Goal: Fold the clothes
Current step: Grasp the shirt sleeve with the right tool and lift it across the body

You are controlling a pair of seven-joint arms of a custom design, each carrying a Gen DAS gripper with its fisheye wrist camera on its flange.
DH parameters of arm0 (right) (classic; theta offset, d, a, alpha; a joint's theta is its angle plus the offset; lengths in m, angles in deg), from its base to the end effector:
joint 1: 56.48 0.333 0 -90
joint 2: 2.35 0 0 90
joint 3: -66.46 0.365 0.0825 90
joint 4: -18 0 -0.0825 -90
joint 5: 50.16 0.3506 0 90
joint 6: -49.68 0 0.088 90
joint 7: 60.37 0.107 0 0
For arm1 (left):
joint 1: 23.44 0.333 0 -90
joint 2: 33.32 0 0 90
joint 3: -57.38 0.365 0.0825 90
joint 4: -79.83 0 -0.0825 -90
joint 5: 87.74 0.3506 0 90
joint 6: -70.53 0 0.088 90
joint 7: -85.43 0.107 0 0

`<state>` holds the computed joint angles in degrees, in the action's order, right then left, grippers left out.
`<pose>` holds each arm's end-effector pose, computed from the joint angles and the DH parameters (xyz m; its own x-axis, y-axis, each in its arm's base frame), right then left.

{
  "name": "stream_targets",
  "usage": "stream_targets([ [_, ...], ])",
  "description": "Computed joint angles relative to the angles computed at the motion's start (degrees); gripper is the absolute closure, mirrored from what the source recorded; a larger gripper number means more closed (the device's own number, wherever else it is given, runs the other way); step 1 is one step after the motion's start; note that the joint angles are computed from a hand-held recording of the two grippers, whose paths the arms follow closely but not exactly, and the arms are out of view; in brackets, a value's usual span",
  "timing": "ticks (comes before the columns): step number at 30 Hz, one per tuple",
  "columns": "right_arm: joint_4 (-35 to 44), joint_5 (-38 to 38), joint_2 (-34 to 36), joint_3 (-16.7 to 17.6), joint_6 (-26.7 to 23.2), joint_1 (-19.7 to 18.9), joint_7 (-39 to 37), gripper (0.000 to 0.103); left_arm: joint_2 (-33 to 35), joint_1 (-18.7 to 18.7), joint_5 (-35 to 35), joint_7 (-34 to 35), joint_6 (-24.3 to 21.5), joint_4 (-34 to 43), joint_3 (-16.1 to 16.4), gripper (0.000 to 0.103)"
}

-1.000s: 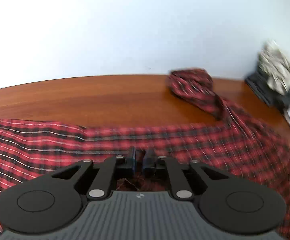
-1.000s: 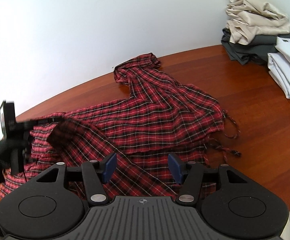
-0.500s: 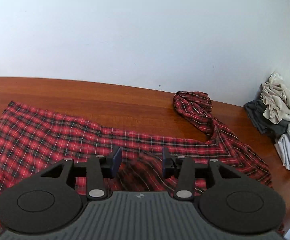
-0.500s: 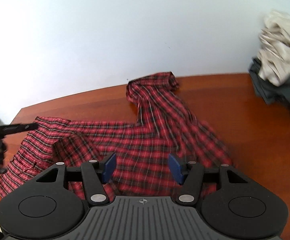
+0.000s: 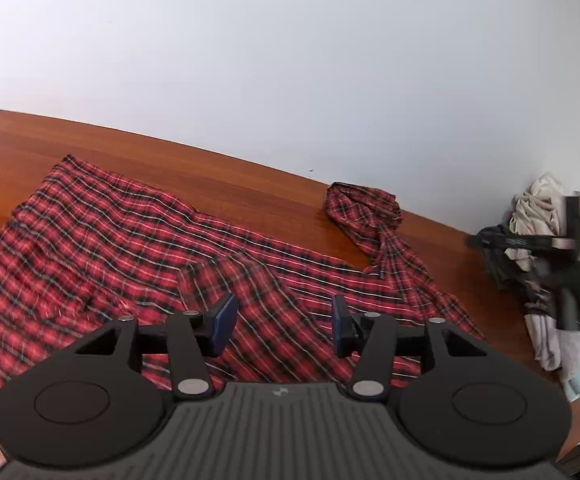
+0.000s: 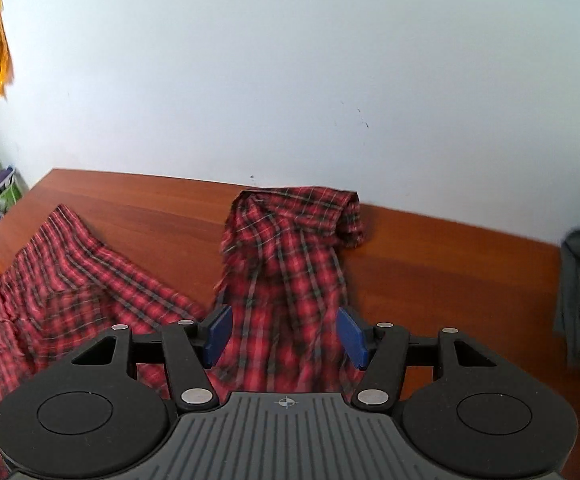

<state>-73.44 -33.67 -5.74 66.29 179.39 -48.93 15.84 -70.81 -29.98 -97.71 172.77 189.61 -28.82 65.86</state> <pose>0.5397 0.0773 0.7763 0.3113 -0.9423 -0.1235 -0.7114 -0.1449 -0.6877 0.2893 0.0393 0.8556 -0.0201 -0.9583 0.2851 -0.6775 -0.1966 -0.7087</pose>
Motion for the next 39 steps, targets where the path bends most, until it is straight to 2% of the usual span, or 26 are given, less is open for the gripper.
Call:
stream_targets([
  [3, 3.91, 0.92, 4.58, -0.39, -0.76, -0.29, -3.21, 0.042, -1.35, 0.76, 0.07, -4.17, -0.57, -0.11, -2.58, 0.043],
  [9, 11.89, 1.99, 13.36, 0.02, -2.92, -0.89, -6.15, 0.043, -2.25, -0.65, 2.53, -7.73, -0.30, -0.55, -6.04, 0.038],
  [18, 25.09, -0.22, 25.75, 0.59, -5.69, -0.59, -6.39, 0.045, -0.93, -1.87, 4.58, -10.85, -0.53, -1.02, -6.38, 0.036],
  [22, 34.49, -3.96, 32.53, 0.29, -10.11, 0.42, -6.34, 0.052, -0.11, -1.69, 4.77, -11.51, -1.11, -0.96, -6.09, 0.036],
  [25, 38.66, -6.68, 35.54, -0.06, -11.77, 1.30, -7.40, 0.062, 0.25, -1.45, 4.63, -11.73, -0.93, -1.29, -5.75, 0.036],
  [27, 39.88, -8.67, 36.55, -0.68, -11.86, 2.07, -7.40, 0.071, 0.39, -1.22, 4.48, -12.00, -0.79, -1.66, -5.58, 0.036],
  [28, 39.84, -9.16, 36.59, -0.83, -11.55, 2.22, -7.23, 0.086, 0.43, -1.18, 4.34, -12.09, -0.70, -1.79, -5.53, 0.036],
  [29, 38.26, -9.59, 35.79, -1.06, -9.86, 2.43, -6.85, 0.093, 0.47, -1.12, 4.32, -12.16, -0.69, -1.76, -5.55, 0.036],
  [31, 33.36, -9.83, 32.93, -1.20, -4.70, 2.63, -6.13, 0.094, 0.37, -0.91, 4.52, -12.09, -0.08, -2.04, -5.58, 0.036],
  [34, 29.15, -7.86, 28.93, -0.16, -0.52, 1.93, -6.36, 0.095, 0.10, -1.10, 4.42, -11.25, 1.03, -2.52, -5.14, 0.036],
  [39, 26.32, -2.60, 22.15, 1.75, 1.67, 0.78, -8.27, 0.097, -0.58, -1.91, 3.41, -9.46, 2.69, -3.16, -4.14, 0.036],
])
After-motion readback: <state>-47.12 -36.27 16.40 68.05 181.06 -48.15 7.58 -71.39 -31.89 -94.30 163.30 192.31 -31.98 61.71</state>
